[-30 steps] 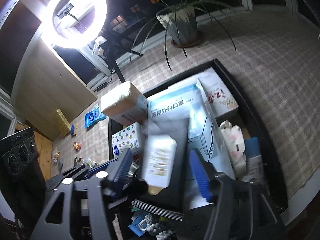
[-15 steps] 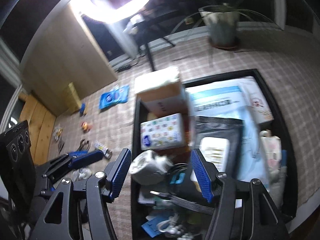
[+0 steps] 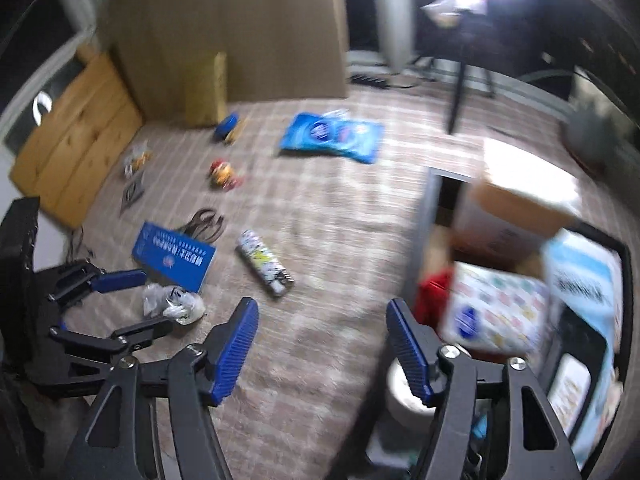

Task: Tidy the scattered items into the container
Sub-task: 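Grasp the patterned lighter with the right gripper while the left grasps the plastic bag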

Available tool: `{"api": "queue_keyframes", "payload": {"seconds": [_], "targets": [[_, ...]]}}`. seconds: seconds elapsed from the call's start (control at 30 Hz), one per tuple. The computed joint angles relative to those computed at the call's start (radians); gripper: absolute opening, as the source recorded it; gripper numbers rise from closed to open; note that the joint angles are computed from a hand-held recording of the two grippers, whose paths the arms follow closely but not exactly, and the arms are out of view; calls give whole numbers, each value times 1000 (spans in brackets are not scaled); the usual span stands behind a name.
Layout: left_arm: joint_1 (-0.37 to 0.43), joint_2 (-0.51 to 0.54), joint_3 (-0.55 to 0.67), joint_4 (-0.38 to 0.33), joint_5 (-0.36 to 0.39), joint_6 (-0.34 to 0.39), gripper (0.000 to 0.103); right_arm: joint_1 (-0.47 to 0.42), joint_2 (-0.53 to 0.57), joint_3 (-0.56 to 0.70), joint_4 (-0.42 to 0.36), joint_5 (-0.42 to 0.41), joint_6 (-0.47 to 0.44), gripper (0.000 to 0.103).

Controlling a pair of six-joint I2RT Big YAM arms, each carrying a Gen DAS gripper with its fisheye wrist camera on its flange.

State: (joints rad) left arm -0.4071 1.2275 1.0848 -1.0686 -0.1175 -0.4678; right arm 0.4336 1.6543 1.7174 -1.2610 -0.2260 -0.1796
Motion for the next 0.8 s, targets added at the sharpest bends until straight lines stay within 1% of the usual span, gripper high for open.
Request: {"api": "queue_keyframes", "payload": {"seconds": [0.1, 0.33, 0.5, 0.57, 0.7, 0.77, 0.8], "targets": [[14, -5, -26, 1, 8, 5, 64, 37, 58, 34, -16, 31, -11, 65], [20, 10, -42, 28, 34, 27, 65, 99, 154, 89, -32, 63, -5, 65], [23, 37, -33, 48, 54, 34, 65, 118, 184, 108, -29, 80, 0, 65], [27, 43, -33, 56, 64, 34, 65, 125, 191, 113, -25, 76, -6, 65], [41, 48, -43, 80, 117, 20, 64, 139, 209, 123, -23, 84, -16, 65], [46, 49, -50, 86, 129, 9, 62, 140, 221, 132, -35, 80, -13, 64], [47, 51, -52, 87, 134, 6, 55, 139, 225, 132, -43, 73, -9, 61]]}}
